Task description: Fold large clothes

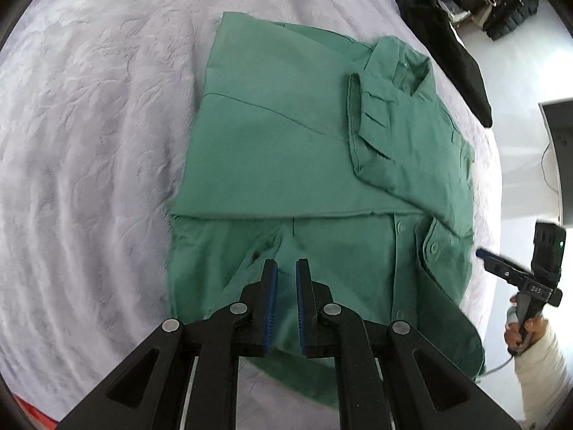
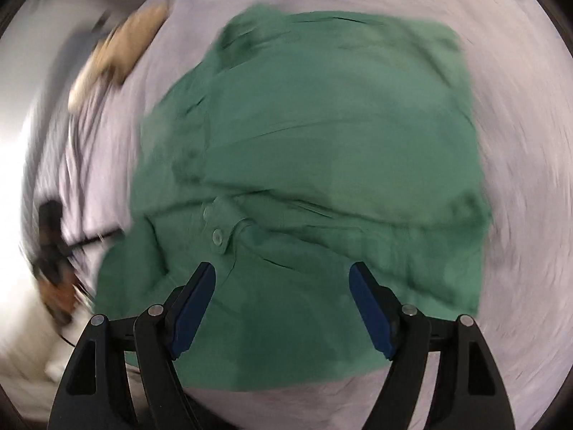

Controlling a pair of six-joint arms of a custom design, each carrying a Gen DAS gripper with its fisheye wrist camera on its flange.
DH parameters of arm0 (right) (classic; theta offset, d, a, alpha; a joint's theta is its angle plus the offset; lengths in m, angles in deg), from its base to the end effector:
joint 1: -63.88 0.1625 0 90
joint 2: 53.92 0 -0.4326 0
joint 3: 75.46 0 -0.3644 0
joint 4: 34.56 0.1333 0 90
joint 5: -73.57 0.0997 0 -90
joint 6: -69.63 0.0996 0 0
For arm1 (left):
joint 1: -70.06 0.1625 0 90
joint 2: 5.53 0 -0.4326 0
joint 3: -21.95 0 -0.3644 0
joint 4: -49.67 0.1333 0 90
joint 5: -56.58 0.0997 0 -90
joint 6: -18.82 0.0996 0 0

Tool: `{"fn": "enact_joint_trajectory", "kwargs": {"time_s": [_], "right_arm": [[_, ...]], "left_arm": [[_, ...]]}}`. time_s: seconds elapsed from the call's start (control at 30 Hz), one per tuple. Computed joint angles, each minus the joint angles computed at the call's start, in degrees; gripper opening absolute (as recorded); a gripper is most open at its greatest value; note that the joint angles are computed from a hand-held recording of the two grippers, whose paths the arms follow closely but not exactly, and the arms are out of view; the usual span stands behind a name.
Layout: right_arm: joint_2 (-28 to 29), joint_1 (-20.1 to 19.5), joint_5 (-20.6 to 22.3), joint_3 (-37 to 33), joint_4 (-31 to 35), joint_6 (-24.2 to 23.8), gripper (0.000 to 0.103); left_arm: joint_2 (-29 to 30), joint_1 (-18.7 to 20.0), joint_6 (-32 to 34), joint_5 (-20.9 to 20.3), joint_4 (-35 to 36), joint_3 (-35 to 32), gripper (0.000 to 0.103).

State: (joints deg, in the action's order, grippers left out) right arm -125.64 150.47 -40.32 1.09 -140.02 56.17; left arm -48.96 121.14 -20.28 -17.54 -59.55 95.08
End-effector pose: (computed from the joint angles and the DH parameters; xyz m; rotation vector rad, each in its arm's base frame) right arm 0.0563 -0.6180 0.4715 0.1834 -2.6926 0.1646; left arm -0.3220 -0.6543 0.1670 0.0316 2.8119 -0.0465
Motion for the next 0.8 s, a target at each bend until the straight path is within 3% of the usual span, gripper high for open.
{"fn": "enact_joint_trajectory", "kwargs": {"time_s": [0.03,0.07,0.1,0.2,0.27,0.3,0.33,0.4,0.5,0.67,0.8], "right_arm": [[1.01,0.65,-1.50,0.53,-1.14,-2.31,0.080],[1.55,0.88,-2.58,1.22,-2.35,-4.39,0.081],[2.87,1.60,-4.09,1.85,-3.86,-7.04,0.081],[6.52,2.20,-7.50,1.53,-3.87,-8.79,0.080],[7.84,2.81,-11.66,2.33,-2.47,-7.76,0.044],[6.54,3.73,-15.20,4.92,-5.18,-9.93,0.007],[5.46,4.46,-16.33,7.27,-9.53,-12.52,0.007],[1.78,5.84,-13.56,9.26,-13.77,-15.49,0.006],[-1.02,6.91,-11.51,6.52,-18.70,-15.72,0.006],[4.17,2.30,-12.88,-7.09,-19.35,-7.14,0.006],[8.37,-3.67,-12.84,-14.19,-15.55,3.83,0.007]], "left_arm": [[-0.52,-0.13,0.20,-0.23,0.13,0.27,0.039],[-0.87,-0.31,0.04,0.21,0.15,0.47,0.075],[-1.84,-0.90,-0.38,2.03,-0.82,1.63,0.084],[-3.54,-1.22,-0.94,3.10,-2.61,3.34,0.085],[-4.06,-1.19,-1.79,3.76,-1.76,3.72,0.085],[-4.41,-1.20,-2.12,4.27,-0.95,4.00,0.085],[-4.67,-1.18,-2.41,4.57,-0.77,4.28,0.085],[-5.85,-1.23,-2.96,5.08,-1.55,5.62,0.085],[-6.70,-1.40,-3.36,6.70,-3.47,6.61,0.085],[-5.34,-1.46,-2.43,10.99,-5.72,5.21,0.085],[-2.83,-0.87,1.01,12.57,-6.94,3.22,0.085]]}}
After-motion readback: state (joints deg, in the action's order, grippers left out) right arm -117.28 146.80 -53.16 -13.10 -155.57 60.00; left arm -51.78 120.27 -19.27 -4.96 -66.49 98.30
